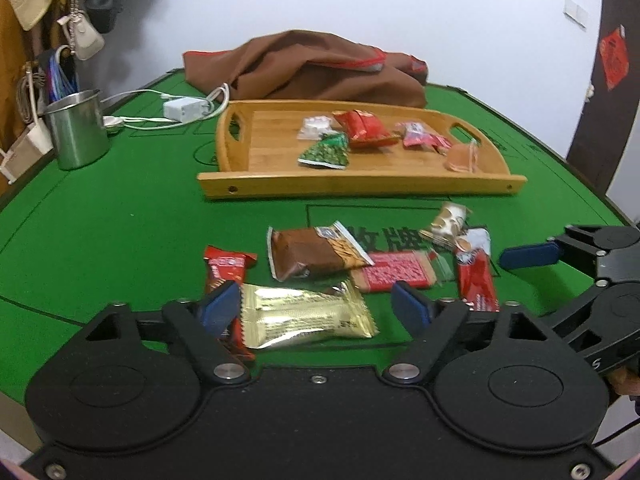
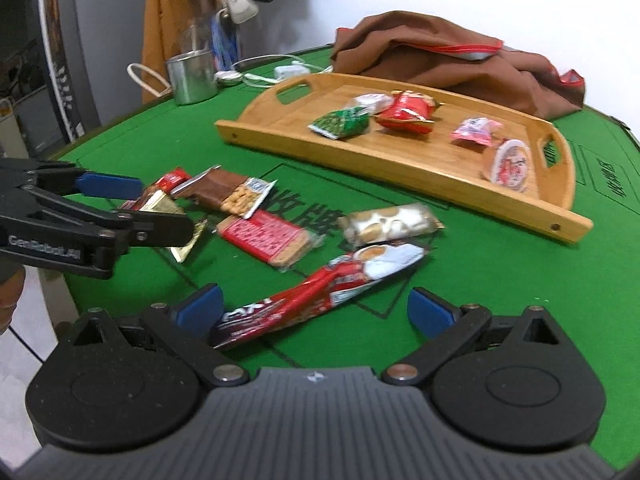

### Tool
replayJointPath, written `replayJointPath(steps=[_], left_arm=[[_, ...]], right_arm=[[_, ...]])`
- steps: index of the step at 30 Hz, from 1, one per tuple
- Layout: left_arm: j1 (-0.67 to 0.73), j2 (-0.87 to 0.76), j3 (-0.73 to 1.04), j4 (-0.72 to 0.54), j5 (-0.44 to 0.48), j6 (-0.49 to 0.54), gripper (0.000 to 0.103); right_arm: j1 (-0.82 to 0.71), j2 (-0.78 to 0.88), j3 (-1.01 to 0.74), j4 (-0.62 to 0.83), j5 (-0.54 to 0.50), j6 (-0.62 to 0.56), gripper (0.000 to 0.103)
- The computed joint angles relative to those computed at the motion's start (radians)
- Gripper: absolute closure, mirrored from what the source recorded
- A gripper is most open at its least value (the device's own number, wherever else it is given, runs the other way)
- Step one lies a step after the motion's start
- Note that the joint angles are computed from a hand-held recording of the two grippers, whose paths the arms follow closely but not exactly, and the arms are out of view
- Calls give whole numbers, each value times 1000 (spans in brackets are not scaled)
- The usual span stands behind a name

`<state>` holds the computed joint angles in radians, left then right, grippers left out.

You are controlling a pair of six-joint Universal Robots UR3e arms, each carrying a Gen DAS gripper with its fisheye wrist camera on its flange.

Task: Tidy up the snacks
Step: 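Withdraw both tools from the tray back to the snack pile, then grasp the gold foil packet with the left tool while the right tool grasps the red stick bar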

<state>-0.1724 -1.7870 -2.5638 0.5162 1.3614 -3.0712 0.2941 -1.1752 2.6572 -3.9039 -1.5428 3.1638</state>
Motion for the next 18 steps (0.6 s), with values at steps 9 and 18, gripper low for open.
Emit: replayJointPath(steps=[9,18], left_arm=[[-56,-70,41,15,76,-1,26],[-70,-95,67,-9,102,-14,24]], right_arm=[[40,0,-47,61,-23,-32,0],[28,-20,-43,95,-51,-15,0]])
